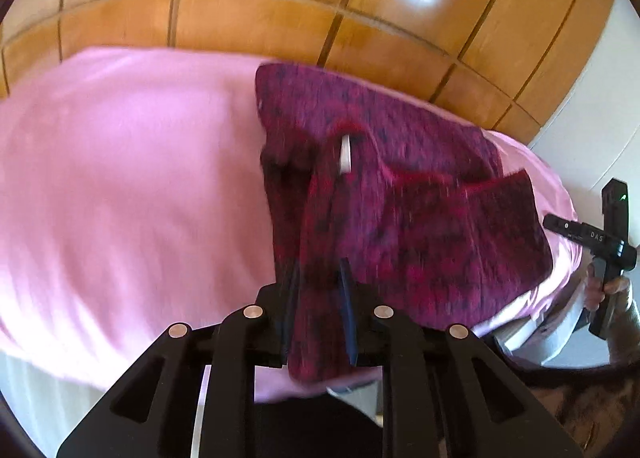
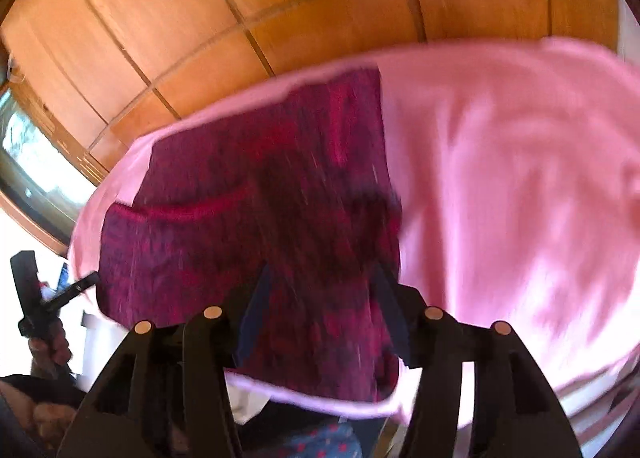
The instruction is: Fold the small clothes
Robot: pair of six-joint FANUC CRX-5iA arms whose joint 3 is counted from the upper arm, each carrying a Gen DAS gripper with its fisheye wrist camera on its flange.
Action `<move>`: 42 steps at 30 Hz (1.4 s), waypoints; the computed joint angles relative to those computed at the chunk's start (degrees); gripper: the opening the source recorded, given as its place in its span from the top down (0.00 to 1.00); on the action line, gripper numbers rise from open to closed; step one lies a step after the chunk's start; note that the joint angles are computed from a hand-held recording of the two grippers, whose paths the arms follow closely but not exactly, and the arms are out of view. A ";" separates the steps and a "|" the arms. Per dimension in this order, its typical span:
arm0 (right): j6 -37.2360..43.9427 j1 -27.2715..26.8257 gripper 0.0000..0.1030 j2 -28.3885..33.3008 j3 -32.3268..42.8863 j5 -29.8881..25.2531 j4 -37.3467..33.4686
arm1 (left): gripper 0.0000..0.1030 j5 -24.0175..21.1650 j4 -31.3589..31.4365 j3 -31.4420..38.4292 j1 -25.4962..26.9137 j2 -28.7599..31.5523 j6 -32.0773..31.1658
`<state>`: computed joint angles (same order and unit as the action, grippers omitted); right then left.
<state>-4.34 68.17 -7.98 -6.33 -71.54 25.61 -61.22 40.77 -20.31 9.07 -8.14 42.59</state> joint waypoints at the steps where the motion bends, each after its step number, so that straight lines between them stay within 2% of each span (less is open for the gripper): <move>1: 1.47 -0.12 0.48 0.95 0.92 -0.69 1.06 | 0.83 1.14 -0.07 1.16 -1.05 1.15 0.47; 3: 5.84 -1.64 0.48 3.47 3.08 -0.58 2.07 | 0.83 0.96 0.30 3.41 -2.36 3.37 -0.63; 4: 8.16 -2.23 0.48 4.81 4.36 -1.01 2.23 | 0.79 0.93 -0.04 4.24 -2.65 4.07 -0.80; 5: 10.90 -2.88 0.48 6.64 5.90 -1.55 2.45 | 0.67 1.97 -0.74 4.86 -3.15 4.72 -0.32; 6: 12.54 -3.52 0.50 7.85 6.57 -1.42 2.31 | 0.63 2.33 -0.61 5.08 -3.10 5.25 -0.55; 7: 13.26 -3.41 0.51 8.03 6.31 -1.55 2.15 | 0.63 2.47 0.11 5.31 -3.38 5.99 -0.94; 10: 18.05 -3.67 0.64 10.60 7.90 -4.42 1.12 | 0.63 2.29 3.13 5.29 -3.98 7.51 -3.34; 11: 19.24 -3.84 0.73 10.96 8.03 -4.61 0.44 | 0.72 2.25 3.84 4.54 -3.95 7.24 -4.56; 12: 19.98 -4.06 0.77 11.21 8.21 -4.49 -0.24 | 0.81 2.34 4.12 4.18 -4.07 7.27 -5.46; 14: 19.85 -3.80 0.82 11.07 7.97 -4.90 -0.22 | 0.87 4.08 3.36 3.29 -4.60 6.64 -5.42; 15: 19.86 -3.55 0.83 10.64 8.00 -5.35 -0.23 | 0.88 4.21 4.47 2.57 -4.44 6.16 -6.03; 18: 18.67 -2.28 0.84 7.96 7.50 -4.70 0.77 | 0.89 0.66 12.87 -0.33 -1.70 3.65 -10.33; 21: 16.04 -1.37 0.84 5.17 6.94 -3.33 3.34 | 0.89 -0.79 18.39 -1.48 0.29 2.03 -11.39; 25: 10.76 -3.76 0.84 2.42 4.42 1.55 7.02 | 0.89 1.97 21.22 0.55 -0.69 3.56 -10.16; 29: 11.28 -10.20 0.85 4.65 5.14 5.76 7.19 | 0.89 7.28 19.74 5.75 -3.71 7.86 -7.27; 34: 14.32 -17.13 0.85 10.75 9.17 8.36 6.48 | 0.89 12.63 13.48 15.53 -6.93 16.73 0.71; 38: 16.27 -21.63 0.85 16.54 13.68 8.56 5.26 | 0.89 13.32 7.54 24.11 -8.06 23.96 8.75; 42: 18.94 -24.71 0.85 22.59 18.04 6.42 4.06 | 0.89 13.25 -0.27 32.89 -9.37 30.06 17.17</move>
